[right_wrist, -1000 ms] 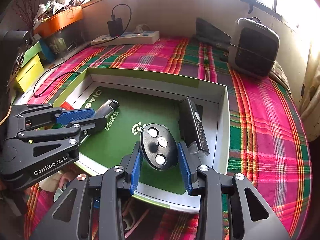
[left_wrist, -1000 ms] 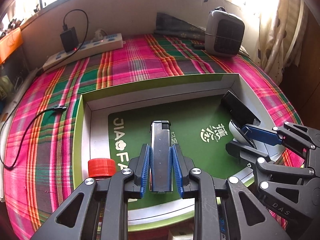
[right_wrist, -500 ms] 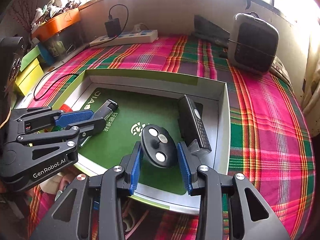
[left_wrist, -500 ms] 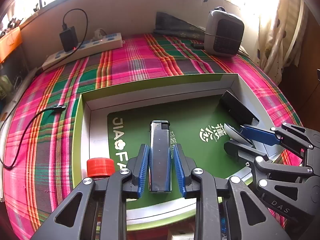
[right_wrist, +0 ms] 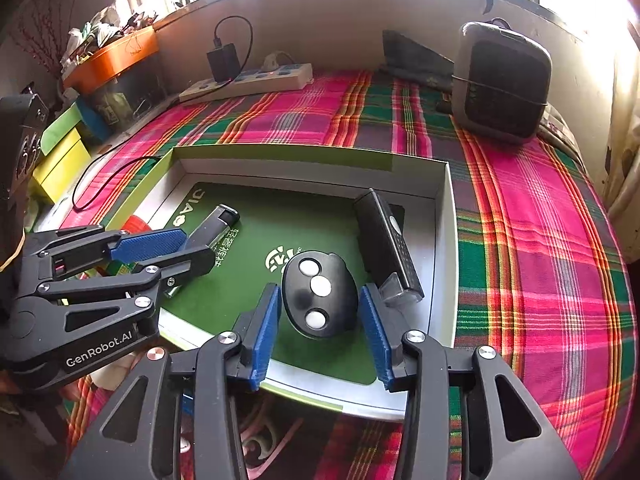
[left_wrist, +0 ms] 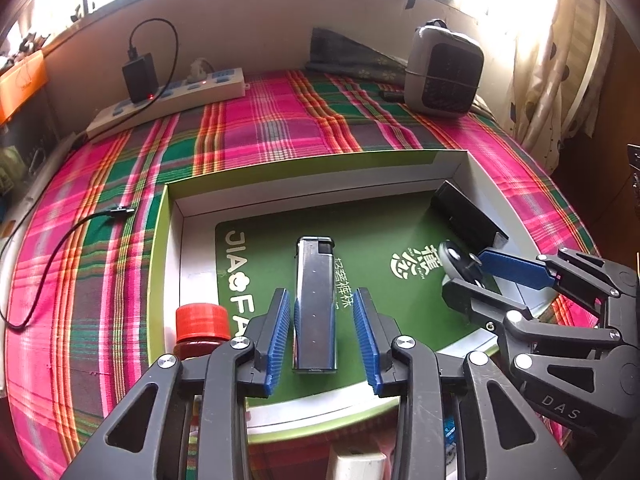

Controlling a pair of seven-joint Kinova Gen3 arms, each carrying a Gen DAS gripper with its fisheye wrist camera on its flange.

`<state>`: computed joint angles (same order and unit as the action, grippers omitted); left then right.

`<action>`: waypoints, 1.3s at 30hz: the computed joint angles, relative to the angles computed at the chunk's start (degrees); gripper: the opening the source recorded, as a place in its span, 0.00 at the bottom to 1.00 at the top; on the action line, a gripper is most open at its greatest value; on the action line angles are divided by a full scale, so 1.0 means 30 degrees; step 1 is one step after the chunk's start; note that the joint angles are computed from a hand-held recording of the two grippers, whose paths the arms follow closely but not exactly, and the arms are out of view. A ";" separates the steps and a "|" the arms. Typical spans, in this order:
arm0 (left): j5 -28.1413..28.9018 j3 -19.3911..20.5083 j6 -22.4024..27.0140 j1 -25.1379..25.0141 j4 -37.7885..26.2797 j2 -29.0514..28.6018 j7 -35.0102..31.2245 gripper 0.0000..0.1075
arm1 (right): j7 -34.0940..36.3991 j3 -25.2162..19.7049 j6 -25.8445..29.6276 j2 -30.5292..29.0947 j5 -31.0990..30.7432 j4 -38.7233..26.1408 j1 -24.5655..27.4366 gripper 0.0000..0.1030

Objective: Organize rigid objects
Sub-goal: 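Carry the lighter into the green box and open the left gripper while the right releases the oval object there, then withdraw both open grippers from the box toward the remaining objects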

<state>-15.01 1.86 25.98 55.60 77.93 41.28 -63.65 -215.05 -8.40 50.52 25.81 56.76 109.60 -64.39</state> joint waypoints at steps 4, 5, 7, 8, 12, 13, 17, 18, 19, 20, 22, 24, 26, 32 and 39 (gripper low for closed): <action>-0.0062 -0.0223 -0.0289 0.0198 0.0419 -0.0281 0.0259 0.32 | -0.0399 0.0018 0.0169 -0.0056 0.0164 0.0043 -0.0183 0.42; -0.0079 -0.0216 -0.0393 0.0194 0.0555 -0.0369 0.0275 0.33 | -0.0580 0.0017 0.0243 -0.0083 0.0282 0.0077 -0.0271 0.42; -0.0106 -0.0305 -0.0579 0.0266 0.0840 -0.0576 0.0413 0.33 | -0.0720 -0.0050 0.0469 -0.0107 0.0374 0.0066 -0.0356 0.42; -0.0146 -0.0373 -0.0689 0.0328 0.0987 -0.0670 0.0504 0.33 | -0.0782 -0.0088 0.0655 -0.0112 0.0372 0.0018 -0.0417 0.42; -0.0243 -0.0501 -0.1078 0.0433 0.1519 -0.1001 0.0780 0.33 | -0.1066 -0.0257 0.0953 -0.0187 0.0494 -0.0010 -0.0534 0.42; -0.0281 -0.0602 -0.1203 0.0537 0.1729 -0.1127 0.0919 0.33 | -0.1144 -0.0300 0.1070 -0.0200 0.0502 -0.0029 -0.0589 0.42; -0.0526 -0.0963 -0.1731 0.0885 0.2477 -0.1593 0.1419 0.33 | -0.1578 -0.0475 0.1465 -0.0256 0.0570 -0.0055 -0.0833 0.42; -0.0534 -0.0998 -0.1850 0.0912 0.2671 -0.1728 0.1535 0.33 | -0.1690 -0.0522 0.1614 -0.0255 0.0588 -0.0083 -0.0931 0.42; -0.0525 -0.1002 -0.2034 0.0905 0.2931 -0.1893 0.1637 0.33 | -0.1772 -0.0567 0.1724 -0.0259 0.0606 -0.0100 -0.0997 0.42; -0.0575 -0.1103 -0.2169 0.0986 0.3104 -0.1999 0.1756 0.33 | -0.1879 -0.0615 0.1902 -0.0259 0.0624 -0.0143 -0.1113 0.42; -0.0779 -0.1529 -0.2427 0.1364 0.3522 -0.2263 0.2162 0.33 | -0.2006 -0.0693 0.2201 -0.0242 0.0637 -0.0219 -0.1253 0.42; -0.0836 -0.1528 -0.2666 0.1372 0.3874 -0.2496 0.2327 0.33 | -0.2217 -0.0778 0.2486 -0.0245 0.0671 -0.0254 -0.1436 0.42; -0.0961 -0.1892 -0.2949 0.1693 0.4341 -0.2775 0.2695 0.33 | -0.2443 -0.0872 0.2788 -0.0248 0.0702 -0.0288 -0.1638 0.42; -0.1529 -0.2988 -0.3857 0.2650 0.5781 -0.3602 0.3894 0.34 | -0.3613 -0.1175 0.3604 -0.0233 0.0775 -0.0204 -0.2348 0.42; -0.1981 -0.4440 -0.5164 0.3827 0.7633 -0.4588 0.5119 0.34 | -0.4429 -0.1528 0.4303 -0.0047 0.0877 -0.0348 -0.3028 0.42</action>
